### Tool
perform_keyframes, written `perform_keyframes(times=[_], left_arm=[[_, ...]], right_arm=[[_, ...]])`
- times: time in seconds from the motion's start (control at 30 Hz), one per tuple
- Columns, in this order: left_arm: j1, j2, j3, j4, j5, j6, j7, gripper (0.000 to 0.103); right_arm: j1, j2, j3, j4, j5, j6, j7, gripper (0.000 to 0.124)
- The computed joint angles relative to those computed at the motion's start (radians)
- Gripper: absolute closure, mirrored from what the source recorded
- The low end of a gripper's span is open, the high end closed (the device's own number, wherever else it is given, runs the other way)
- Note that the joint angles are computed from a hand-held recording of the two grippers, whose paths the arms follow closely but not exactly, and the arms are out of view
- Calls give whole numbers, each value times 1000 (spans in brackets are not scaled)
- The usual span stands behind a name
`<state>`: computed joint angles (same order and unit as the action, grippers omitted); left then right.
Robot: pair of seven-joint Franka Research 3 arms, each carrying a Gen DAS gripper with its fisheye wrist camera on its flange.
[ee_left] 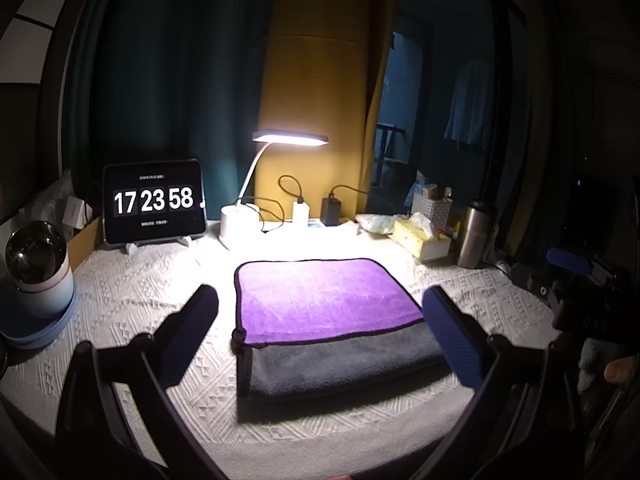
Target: Fold towel
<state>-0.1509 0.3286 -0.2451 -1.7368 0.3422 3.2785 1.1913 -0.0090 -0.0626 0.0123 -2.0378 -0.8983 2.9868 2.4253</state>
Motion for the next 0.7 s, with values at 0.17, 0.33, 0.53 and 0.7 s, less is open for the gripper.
perform_keyframes(times=[0.17,0.33,0.53,0.7], left_arm=[[8,-1,-9,-4,1,0,1,1],[16,-2,-17,-7,2,1,1,1],[14,-4,-16,-11,0,-1,-1,1],[24,-1,-27,-8,-3,-4,-1,1]], right_arm=[[0,-1,0,-1,-3,1,3,29],[1,1,0,0,-1,0,1,29],[1,2,-1,1,3,0,-4,29],[1,1,-1,1,-2,-1,1,29]])
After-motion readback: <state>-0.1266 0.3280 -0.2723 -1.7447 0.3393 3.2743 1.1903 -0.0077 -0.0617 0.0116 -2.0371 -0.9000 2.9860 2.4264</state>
